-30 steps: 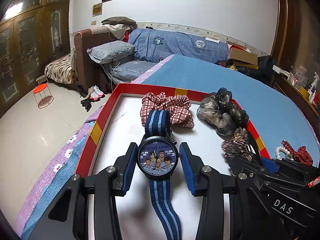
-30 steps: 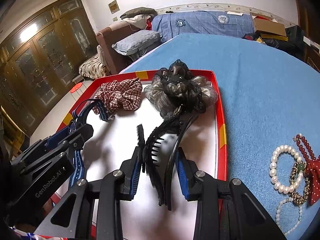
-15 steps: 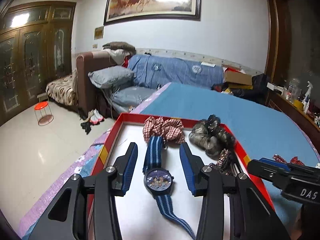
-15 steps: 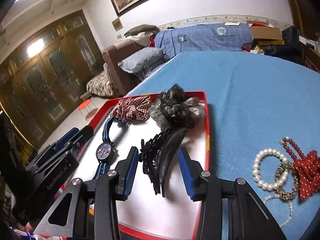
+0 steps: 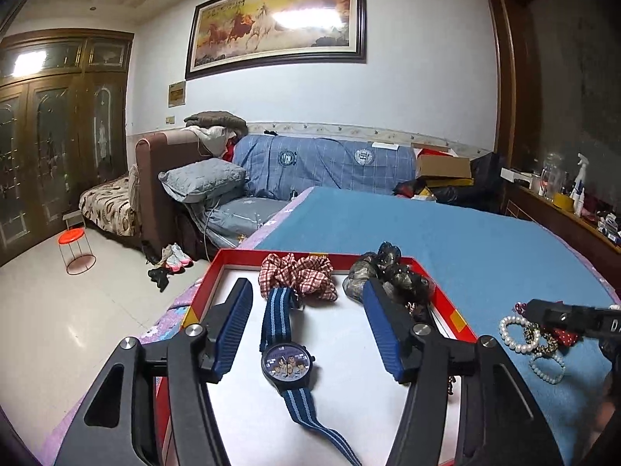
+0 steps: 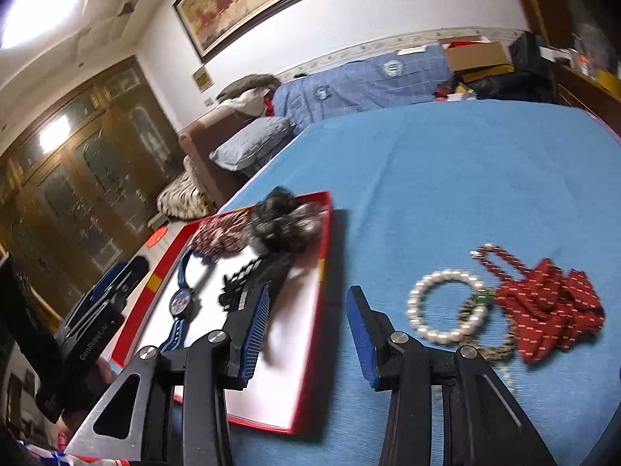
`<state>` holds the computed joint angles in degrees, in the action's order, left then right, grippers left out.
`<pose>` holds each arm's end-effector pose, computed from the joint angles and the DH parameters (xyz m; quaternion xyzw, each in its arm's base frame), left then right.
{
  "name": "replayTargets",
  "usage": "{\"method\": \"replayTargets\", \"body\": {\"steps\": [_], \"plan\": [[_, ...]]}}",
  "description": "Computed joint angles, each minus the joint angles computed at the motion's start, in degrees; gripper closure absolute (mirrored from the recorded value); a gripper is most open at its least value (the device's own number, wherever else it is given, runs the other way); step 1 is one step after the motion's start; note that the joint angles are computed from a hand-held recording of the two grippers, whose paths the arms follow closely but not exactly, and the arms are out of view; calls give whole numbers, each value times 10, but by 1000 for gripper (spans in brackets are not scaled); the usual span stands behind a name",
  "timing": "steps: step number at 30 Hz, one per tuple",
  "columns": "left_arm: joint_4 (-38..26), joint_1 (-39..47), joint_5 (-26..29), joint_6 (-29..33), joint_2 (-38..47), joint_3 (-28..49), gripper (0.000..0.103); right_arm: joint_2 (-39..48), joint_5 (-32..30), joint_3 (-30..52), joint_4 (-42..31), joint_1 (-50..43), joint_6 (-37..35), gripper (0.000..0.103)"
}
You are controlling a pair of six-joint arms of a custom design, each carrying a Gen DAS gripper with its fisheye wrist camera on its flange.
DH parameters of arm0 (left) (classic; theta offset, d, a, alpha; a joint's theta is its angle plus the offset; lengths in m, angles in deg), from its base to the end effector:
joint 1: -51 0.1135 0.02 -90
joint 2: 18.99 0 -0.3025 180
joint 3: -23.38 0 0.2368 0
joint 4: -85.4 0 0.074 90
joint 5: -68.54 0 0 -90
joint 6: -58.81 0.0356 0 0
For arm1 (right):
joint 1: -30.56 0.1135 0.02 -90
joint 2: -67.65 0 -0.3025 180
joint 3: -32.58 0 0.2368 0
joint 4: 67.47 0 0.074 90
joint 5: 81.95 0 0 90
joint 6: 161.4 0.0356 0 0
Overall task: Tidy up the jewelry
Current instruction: 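Move the left gripper to the pearl necklace while the right moves to the red polka-dot bow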
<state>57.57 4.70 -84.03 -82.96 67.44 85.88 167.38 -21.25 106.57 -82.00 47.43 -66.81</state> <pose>0.2118 -0.1759 0.2484 -0.2084 0.7984 0.1103 0.5540 0.3438 0.1225 0.2409 -0.1996 0.8614 0.3012 0.3570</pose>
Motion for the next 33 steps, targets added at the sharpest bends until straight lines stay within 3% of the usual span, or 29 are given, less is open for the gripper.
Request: {"method": "replayTargets", "body": {"steps": [4,8,11,17,22,26,28,31,33], "plan": [[10,-8,-12,2,2,-2,38,-2,-13,2,-1,-39,5,56],[25,-12,-17,15,1,-5,37,-16,-19,-8,15,-98,9,46],[24,-11,-5,21,4,0,37,-19,-37,-8,17,-156,14,46],[-36,-35,22,25,27,64,37,1,-66,22,-9,-262,21,42],[-39,-36,145,97,84,161,37,41,-96,72,-78,-284,24,41],[-76,-12,249,134,160,267,38,42,-108,72,-91,-276,15,40],[-101,7,304,153,206,325,47,33,-107,62,-81,-275,15,40],[-143,38,391,163,268,404,51,28,-116,55,-73,-276,16,40],[-168,45,412,168,305,451,53,30,-123,55,-76,-275,11,40]]}}
